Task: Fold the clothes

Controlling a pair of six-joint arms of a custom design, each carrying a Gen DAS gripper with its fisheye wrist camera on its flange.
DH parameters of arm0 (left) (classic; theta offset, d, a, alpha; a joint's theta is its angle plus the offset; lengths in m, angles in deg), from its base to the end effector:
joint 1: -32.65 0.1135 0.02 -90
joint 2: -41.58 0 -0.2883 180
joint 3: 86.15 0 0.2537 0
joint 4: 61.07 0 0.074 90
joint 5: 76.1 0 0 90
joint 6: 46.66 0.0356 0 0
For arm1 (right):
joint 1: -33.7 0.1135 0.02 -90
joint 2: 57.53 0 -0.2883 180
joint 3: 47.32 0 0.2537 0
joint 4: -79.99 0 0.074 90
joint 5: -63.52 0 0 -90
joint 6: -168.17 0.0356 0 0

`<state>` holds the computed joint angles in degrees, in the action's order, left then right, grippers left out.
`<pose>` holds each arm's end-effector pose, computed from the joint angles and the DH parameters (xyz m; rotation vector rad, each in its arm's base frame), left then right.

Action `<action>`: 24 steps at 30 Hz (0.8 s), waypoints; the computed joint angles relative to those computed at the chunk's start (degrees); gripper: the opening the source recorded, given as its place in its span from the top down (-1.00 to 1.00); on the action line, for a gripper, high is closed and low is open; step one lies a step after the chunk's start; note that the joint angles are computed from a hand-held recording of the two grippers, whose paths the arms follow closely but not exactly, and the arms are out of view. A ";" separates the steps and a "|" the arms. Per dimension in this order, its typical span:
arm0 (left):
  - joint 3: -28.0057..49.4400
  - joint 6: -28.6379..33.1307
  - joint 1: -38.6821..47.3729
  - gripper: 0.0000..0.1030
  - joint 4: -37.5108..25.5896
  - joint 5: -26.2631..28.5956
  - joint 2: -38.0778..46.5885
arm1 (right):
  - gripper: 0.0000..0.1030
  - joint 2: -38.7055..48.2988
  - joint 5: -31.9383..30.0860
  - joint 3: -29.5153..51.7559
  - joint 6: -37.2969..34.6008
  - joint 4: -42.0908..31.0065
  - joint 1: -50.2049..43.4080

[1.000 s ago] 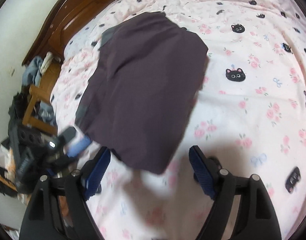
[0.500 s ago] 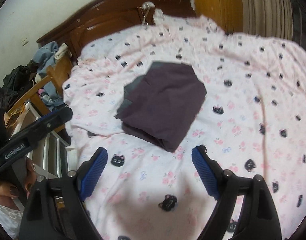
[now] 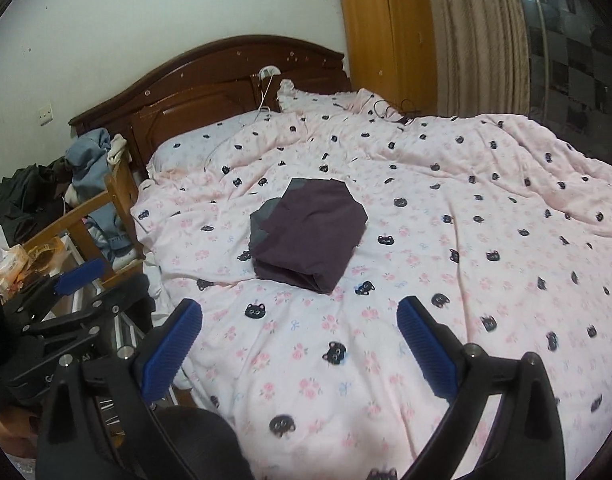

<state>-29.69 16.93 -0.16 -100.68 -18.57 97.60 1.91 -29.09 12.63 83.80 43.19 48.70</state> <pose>0.1727 -0.0886 0.2888 -0.1739 2.1259 0.0389 0.2077 0.0573 0.2992 -0.2063 2.2051 0.2504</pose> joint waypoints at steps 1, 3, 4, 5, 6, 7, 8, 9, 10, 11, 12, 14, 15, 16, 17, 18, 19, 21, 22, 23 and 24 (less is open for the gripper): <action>-0.07 -0.86 -0.62 -0.31 -0.84 -0.35 -0.60 | -0.97 -1.84 0.74 -0.60 0.32 -0.72 0.45; 0.11 -2.37 -1.58 -0.31 -2.86 -0.56 -1.31 | -0.97 -5.72 2.21 -1.74 0.99 -2.33 1.42; 0.09 -3.02 -2.16 -0.31 -3.58 -0.94 -1.69 | -0.97 -7.26 2.48 -2.03 1.26 -3.28 1.81; 0.05 -3.66 -2.77 -0.31 -4.27 -1.38 -2.07 | -0.97 -8.79 2.39 -2.27 1.47 -4.30 2.12; 0.00 -4.14 -3.58 -0.31 -4.85 -1.99 -2.62 | -0.98 -10.24 2.20 -2.44 1.64 -5.27 2.34; -0.03 -4.64 -4.47 -0.31 -5.45 -2.68 -3.19 | -0.98 -11.55 2.23 -2.53 1.76 -6.16 2.59; -0.05 -5.14 -5.36 -0.31 -6.05 -3.36 -3.75 | -0.98 -12.80 2.72 -2.56 1.81 -7.05 3.01; 0.02 -5.41 -6.36 -0.31 -6.59 -4.37 -4.12 | -0.98 -13.96 3.37 -2.54 1.78 -7.86 3.54; 0.18 -5.76 -7.48 -0.31 -7.19 -5.56 -4.34 | -0.98 -14.88 3.92 -2.47 1.81 -8.65 4.10; 0.53 -6.09 -8.64 -0.31 -7.90 -6.61 -4.53 | -0.98 -15.66 4.38 -2.36 1.90 -9.50 4.66; 0.79 -6.11 -9.26 -0.31 -8.26 -7.18 -4.77 | -0.98 -16.28 4.65 -2.16 2.02 -10.32 5.05; 0.94 -5.78 -9.92 -0.31 -8.34 -7.63 -5.38 | -0.98 -17.22 5.19 -1.67 2.29 -11.55 5.68; 1.07 -5.67 -10.24 -0.31 -8.36 -7.90 -5.65 | -0.98 -17.67 5.55 -1.42 2.44 -12.10 6.04; 1.14 -5.52 -10.39 -0.31 -8.34 -7.97 -5.89 | -0.98 -18.05 5.93 -1.16 2.57 -12.62 6.41; 1.21 -5.29 -10.45 -0.31 -8.29 -7.98 -6.06 | -0.98 -18.37 6.32 -0.88 2.67 -13.09 6.77; 1.28 -5.03 -10.47 -0.31 -8.21 -7.96 -6.21 | -0.98 -18.61 6.78 -0.66 2.82 -13.45 7.20; 1.35 -4.76 -10.48 -0.31 -8.13 -7.93 -6.36 | -0.98 -18.81 7.20 -0.52 2.92 -13.63 7.59; 1.20 -4.22 -10.44 -0.31 -7.67 -7.62 -6.80 | -0.98 -19.05 7.15 -0.24 3.20 -14.03 7.73; 1.12 -4.17 -10.60 -0.31 -7.54 -7.62 -6.98 | -0.98 -19.15 6.98 -0.09 3.36 -14.27 7.71; 1.05 -4.14 -10.79 -0.31 -7.44 -7.66 -7.16 | -0.98 -19.25 6.81 0.06 3.52 -14.50 7.68; 1.02 -4.03 -11.03 -0.31 -7.37 -7.81 -7.30 | -0.98 -19.35 6.64 0.21 3.68 -14.73 7.65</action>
<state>-28.67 12.90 -11.19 -108.05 -26.37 90.30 -17.44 -22.45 12.84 87.48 28.46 56.35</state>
